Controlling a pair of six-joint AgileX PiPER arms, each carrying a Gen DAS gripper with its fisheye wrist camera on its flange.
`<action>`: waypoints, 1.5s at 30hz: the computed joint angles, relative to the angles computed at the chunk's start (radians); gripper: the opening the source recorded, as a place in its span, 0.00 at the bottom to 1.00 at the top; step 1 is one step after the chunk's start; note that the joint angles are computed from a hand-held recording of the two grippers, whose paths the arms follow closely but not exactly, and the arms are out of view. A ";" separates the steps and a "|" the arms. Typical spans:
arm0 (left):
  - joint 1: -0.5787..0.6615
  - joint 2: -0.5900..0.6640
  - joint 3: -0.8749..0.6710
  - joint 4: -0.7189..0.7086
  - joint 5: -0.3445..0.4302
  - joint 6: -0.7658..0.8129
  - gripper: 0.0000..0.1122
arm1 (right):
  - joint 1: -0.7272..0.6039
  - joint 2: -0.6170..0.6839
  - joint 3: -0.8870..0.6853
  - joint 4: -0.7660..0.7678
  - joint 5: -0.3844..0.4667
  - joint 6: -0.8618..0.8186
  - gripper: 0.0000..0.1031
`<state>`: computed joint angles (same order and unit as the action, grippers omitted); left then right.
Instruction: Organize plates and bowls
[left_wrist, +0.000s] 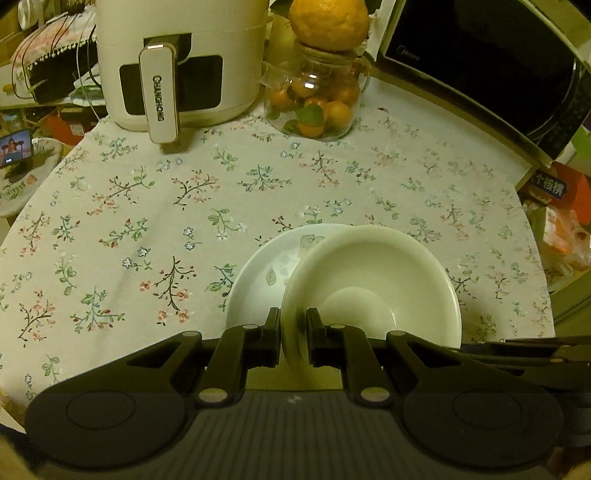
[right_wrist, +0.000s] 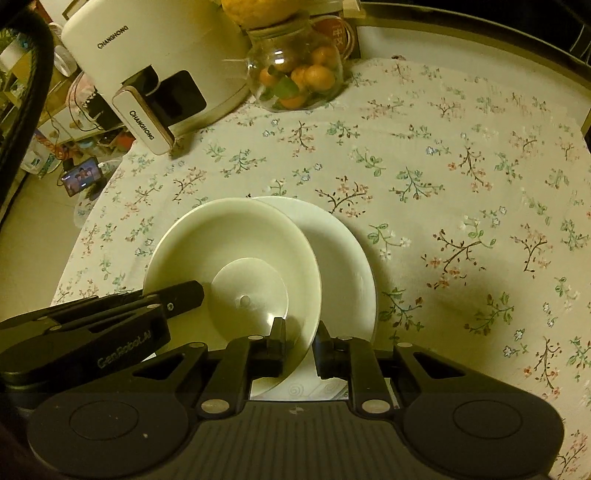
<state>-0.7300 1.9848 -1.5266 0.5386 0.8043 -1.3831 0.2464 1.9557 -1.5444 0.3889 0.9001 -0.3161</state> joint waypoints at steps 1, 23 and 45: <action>0.004 0.000 0.001 -0.007 -0.004 0.004 0.11 | 0.001 0.008 -0.008 -0.002 0.007 0.009 0.16; 0.024 -0.018 0.047 0.016 -0.078 -0.029 0.21 | -0.031 0.039 -0.074 0.044 0.079 -0.007 0.26; -0.347 -0.286 0.192 0.328 0.362 -0.313 0.81 | -0.073 -0.571 0.525 0.137 -0.270 -0.199 0.70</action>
<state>-1.0767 1.6992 -1.3344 0.8670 1.1664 -1.6960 0.1735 1.3850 -1.0197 0.5258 0.6300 -0.5147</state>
